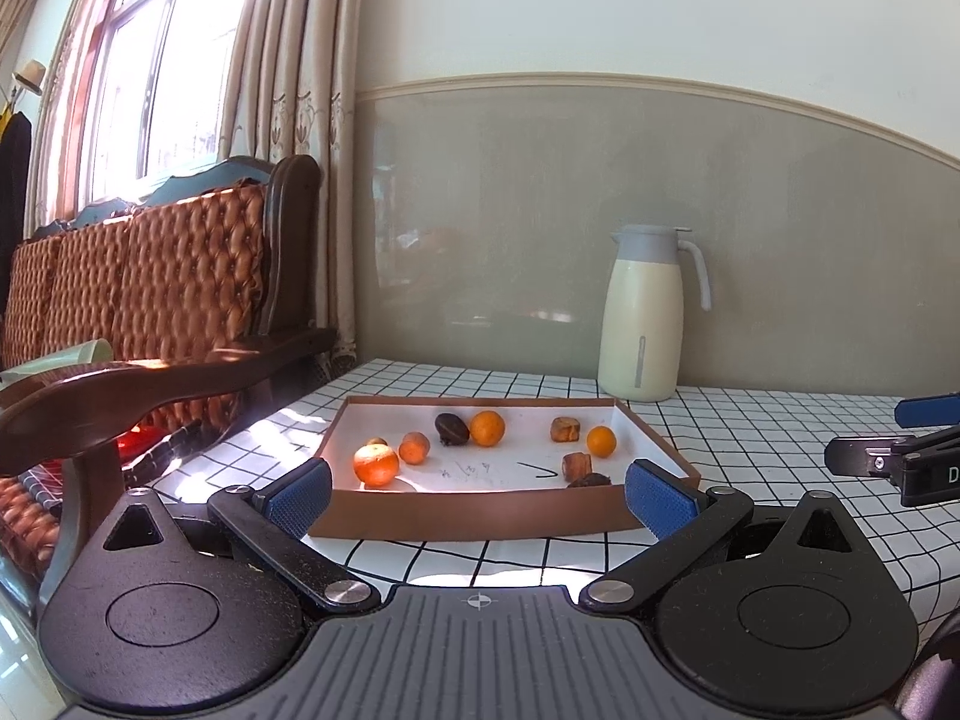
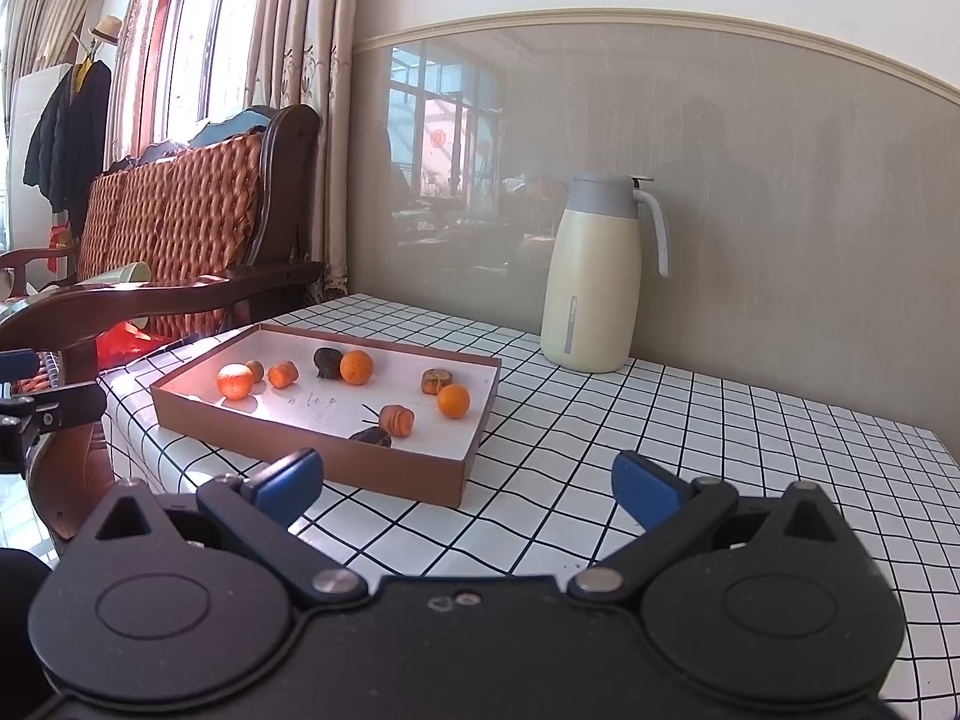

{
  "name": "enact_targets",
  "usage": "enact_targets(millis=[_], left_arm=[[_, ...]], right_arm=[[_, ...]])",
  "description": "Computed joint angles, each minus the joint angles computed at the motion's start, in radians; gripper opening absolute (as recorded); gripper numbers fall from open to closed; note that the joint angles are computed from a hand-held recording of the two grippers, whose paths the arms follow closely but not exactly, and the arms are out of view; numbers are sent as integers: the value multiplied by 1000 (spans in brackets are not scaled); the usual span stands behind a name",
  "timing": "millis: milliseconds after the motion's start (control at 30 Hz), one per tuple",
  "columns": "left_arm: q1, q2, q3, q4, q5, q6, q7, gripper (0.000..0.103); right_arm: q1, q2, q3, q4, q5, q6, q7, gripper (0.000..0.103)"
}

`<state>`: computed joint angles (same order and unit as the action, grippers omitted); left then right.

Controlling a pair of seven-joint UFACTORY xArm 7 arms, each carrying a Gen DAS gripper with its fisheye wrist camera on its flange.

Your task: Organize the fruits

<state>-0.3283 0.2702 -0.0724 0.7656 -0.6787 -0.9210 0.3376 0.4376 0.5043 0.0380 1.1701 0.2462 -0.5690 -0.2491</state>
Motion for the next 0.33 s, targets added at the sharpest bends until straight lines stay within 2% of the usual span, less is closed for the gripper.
enact_targets(millis=[333], left_arm=[[-12,4,-1,11,-30,-4,29,103]], right_arm=[[-2,0,2,-2,-2,-1,2,97]])
